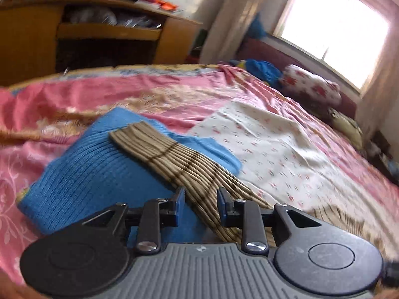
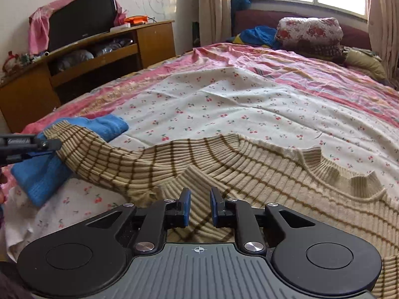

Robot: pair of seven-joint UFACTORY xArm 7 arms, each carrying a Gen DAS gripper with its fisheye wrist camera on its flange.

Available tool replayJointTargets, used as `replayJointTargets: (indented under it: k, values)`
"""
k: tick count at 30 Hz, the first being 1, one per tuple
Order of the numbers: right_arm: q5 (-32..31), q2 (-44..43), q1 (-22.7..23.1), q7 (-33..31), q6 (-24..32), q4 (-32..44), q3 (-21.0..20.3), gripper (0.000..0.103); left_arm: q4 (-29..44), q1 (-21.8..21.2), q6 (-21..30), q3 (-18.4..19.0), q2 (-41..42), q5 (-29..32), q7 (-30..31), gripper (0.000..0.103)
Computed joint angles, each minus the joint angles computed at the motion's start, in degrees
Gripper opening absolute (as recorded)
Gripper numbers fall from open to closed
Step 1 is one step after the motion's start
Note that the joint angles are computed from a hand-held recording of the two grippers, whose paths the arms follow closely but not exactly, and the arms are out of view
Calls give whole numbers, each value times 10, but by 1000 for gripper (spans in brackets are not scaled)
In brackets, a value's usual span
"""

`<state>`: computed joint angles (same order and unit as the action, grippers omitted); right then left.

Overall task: Fold small clothes
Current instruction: 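Grasp the other sleeve cuff near the blue cloth with the left gripper, then lay the sleeve across the sweater body with the left gripper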

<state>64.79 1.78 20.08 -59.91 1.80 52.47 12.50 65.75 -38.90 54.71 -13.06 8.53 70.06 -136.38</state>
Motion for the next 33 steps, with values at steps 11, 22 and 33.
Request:
replayJointTargets:
  k: [11, 22, 33]
  values:
    - [84, -18, 9, -54, 26, -5, -11, 18, -30, 11, -13, 3, -14, 48, -149, 39]
    - [127, -26, 11, -71, 44, -9, -24, 18, -56, 29, 1, -5, -33, 48, -240, 39]
    - [170, -36, 8, -93, 61, -11, -30, 19, -8, 28, 16, 3, 9, 50, -218, 18]
